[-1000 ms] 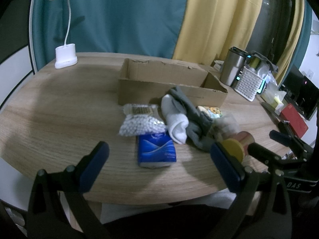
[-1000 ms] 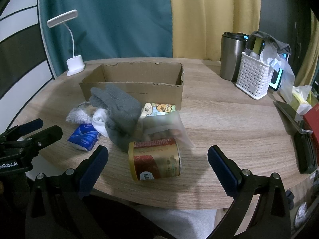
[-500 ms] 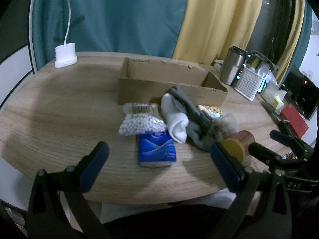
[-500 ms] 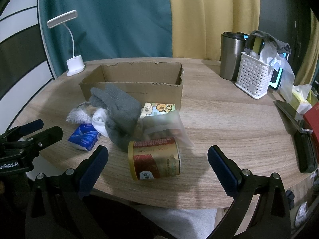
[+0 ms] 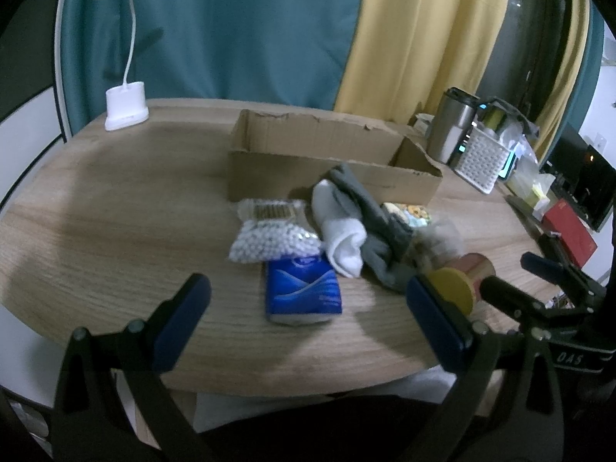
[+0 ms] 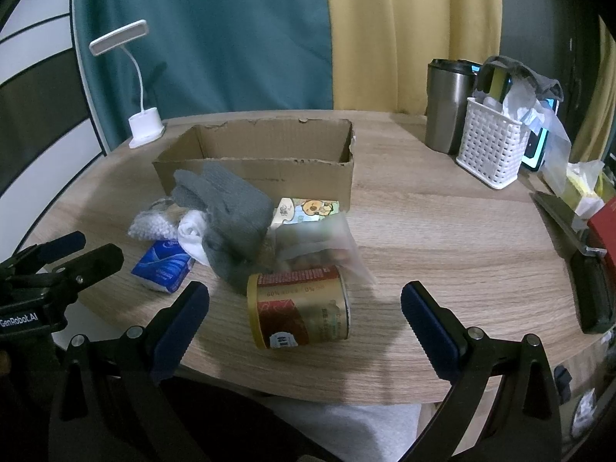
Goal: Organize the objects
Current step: 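Move both tools toward the items in front of the cardboard box, then grasp the blue tissue pack with the left tool while the right tool grasps the red-gold can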
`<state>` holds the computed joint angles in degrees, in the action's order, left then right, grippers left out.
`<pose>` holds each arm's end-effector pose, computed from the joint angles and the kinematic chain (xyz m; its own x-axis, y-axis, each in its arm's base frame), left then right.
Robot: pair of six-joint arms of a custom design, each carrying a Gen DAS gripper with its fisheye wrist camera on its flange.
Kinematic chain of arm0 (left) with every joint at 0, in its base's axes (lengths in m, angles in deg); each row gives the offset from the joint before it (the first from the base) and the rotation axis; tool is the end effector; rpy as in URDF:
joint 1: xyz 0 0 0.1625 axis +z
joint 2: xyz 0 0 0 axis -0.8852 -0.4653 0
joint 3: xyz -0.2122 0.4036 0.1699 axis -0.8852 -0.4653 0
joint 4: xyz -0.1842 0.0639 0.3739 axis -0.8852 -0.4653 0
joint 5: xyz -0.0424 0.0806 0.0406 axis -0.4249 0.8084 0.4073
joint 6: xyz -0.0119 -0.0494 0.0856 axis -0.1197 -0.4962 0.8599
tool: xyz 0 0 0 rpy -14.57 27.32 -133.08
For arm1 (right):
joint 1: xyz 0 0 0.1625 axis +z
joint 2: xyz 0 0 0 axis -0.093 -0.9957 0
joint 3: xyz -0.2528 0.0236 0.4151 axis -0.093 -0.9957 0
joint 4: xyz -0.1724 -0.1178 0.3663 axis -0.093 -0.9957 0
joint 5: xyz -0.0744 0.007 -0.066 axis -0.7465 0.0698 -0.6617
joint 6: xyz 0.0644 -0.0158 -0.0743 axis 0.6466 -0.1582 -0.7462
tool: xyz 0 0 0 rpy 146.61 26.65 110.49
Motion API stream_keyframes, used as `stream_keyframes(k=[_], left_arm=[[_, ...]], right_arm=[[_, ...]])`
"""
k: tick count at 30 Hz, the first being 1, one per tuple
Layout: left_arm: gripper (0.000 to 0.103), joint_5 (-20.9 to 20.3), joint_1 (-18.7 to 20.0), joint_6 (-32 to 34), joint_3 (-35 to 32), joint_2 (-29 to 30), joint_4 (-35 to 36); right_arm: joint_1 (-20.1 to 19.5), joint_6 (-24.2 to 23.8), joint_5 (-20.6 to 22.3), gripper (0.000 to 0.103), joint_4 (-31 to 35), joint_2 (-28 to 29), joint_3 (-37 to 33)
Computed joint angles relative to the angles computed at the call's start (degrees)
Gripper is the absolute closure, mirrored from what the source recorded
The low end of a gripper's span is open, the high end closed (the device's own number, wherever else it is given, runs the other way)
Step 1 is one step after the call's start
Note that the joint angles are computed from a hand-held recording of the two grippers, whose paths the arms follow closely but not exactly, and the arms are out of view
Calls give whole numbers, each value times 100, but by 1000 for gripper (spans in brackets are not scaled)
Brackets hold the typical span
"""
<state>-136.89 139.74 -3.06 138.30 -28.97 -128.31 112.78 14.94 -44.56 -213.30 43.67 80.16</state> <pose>0.0045 -0.7771 0.2752 -0.8082 0.2294 -0.5423 0.5321 0.6791 -0.5057 0.3101 -0.7510 -0.0277 -0.7504 -0.0311 0.6603 -0.5048 0.6718 -0.5420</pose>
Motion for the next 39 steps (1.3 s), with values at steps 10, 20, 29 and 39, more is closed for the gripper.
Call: stream_keyframes(k=[10,20,29,39], left_arm=[[1,101,23,-37,-168,117,212],[1,250,60,-78,-353,270,462],[1,370,81,-93,-493,386,658],[1,444,111,-23,-648,512,787]], right_arm=[[-54,99,51,1,222,22,-77],[-125,181,127,1,418,51,-136],[-182,239,144,1,551,97,-224],[-228,295,159,1,641,151,-304]])
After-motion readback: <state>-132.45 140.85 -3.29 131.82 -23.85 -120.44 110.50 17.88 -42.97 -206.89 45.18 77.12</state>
